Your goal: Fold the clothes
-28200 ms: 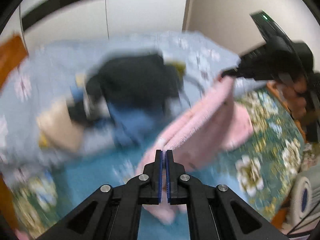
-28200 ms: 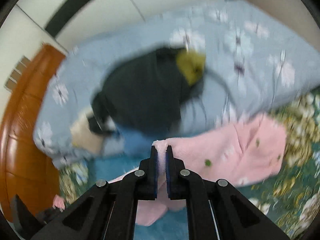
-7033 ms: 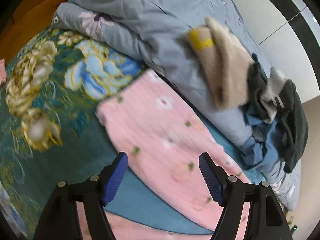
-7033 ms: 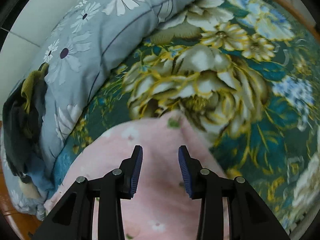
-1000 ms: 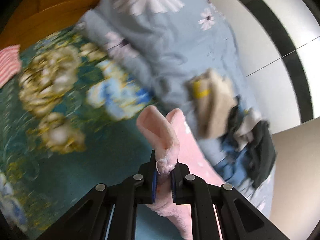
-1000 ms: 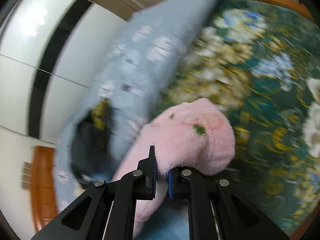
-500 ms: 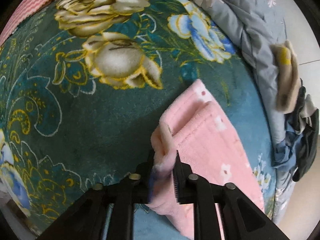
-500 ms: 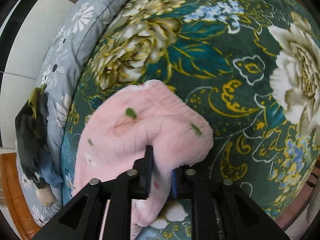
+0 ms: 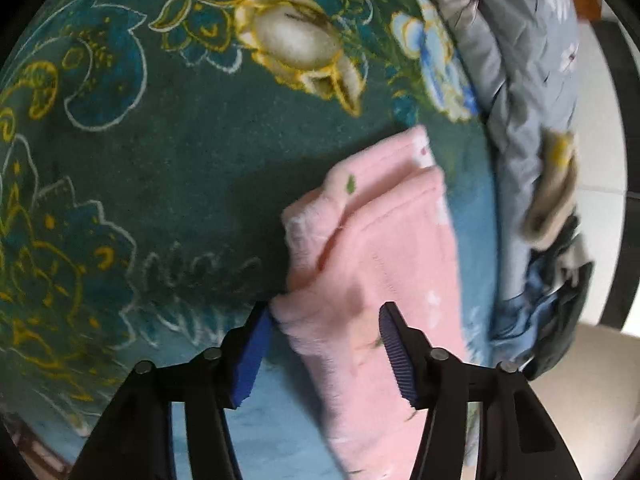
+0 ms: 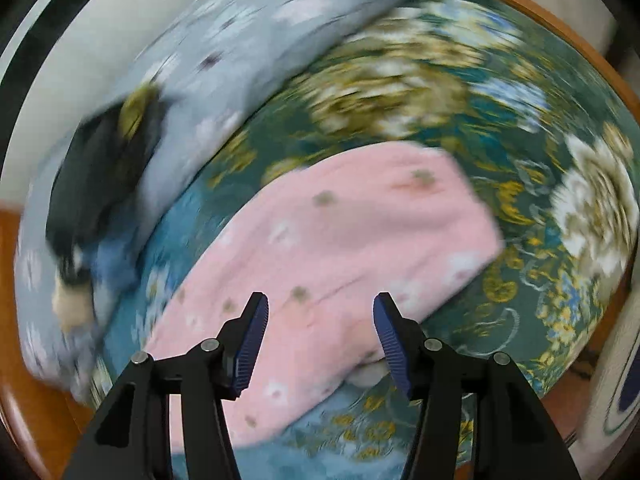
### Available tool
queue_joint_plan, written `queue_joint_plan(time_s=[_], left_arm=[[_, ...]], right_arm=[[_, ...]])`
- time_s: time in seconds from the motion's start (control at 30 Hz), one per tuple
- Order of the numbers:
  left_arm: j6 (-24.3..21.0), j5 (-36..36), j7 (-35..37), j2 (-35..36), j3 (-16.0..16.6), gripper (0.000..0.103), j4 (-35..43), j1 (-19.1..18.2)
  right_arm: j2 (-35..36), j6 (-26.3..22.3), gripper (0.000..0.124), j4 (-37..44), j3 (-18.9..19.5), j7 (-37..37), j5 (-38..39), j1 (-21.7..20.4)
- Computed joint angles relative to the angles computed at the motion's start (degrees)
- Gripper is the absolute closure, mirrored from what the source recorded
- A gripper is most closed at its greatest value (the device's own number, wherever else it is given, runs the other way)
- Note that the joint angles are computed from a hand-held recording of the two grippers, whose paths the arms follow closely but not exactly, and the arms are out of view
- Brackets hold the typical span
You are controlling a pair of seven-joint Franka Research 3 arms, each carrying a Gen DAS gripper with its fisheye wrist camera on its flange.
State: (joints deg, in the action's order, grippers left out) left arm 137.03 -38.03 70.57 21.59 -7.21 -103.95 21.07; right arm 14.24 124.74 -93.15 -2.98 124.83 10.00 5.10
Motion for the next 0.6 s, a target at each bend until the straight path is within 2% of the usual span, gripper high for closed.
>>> queue_joint_plan(time_s=[0.03,0.13,0.23,0.37,0.43,0.47,0.53,0.6], left_arm=[[0.2,0.8,-0.8,-0.2,0.2,0.085,0.0,-0.4],[-0.1,5.4,-1.7,-1.3,0.8,0.09,0.6,-1.8],[-5.0,12.0,-1.1,-0.4,1.3,0.091,4.9,-3.1],[-2.6,12.3,3.6,0.5,0.3,0.096,8.0,-3.1],[-4.5,16.8,6.7,4.0,0.2,0.096,14.7,-4.0],[-4.4,16.6,9.0,5.3,-0.6,0.096,17.5,-3.6],[-2.1,14.1,14.0,5.5,-2.5,0.096,19.6,-1.9],[1.0,12.4,15.6,3.7,-2.5,0.096,17.4,-1.1]], right_arm=[[0.8,-0.9,0.068,1.3,0.6,-0.9,0.6,0.2],[5.1,-3.8,0.068,7.4,2.2,-3.3,2.7,1.2],[8.7,-6.2,0.068,12.3,3.2,-4.8,4.7,2.3],[11.4,-8.3,0.068,16.0,3.7,-5.7,5.9,3.4],[12.1,-9.3,0.068,17.0,3.7,-5.7,6.2,3.7],[12.4,-9.7,0.068,17.3,3.7,-5.7,6.3,3.9],[12.5,-10.2,0.068,17.4,3.5,-5.6,6.3,4.1],[12.0,-10.3,0.068,16.6,3.4,-5.4,6.4,4.2]])
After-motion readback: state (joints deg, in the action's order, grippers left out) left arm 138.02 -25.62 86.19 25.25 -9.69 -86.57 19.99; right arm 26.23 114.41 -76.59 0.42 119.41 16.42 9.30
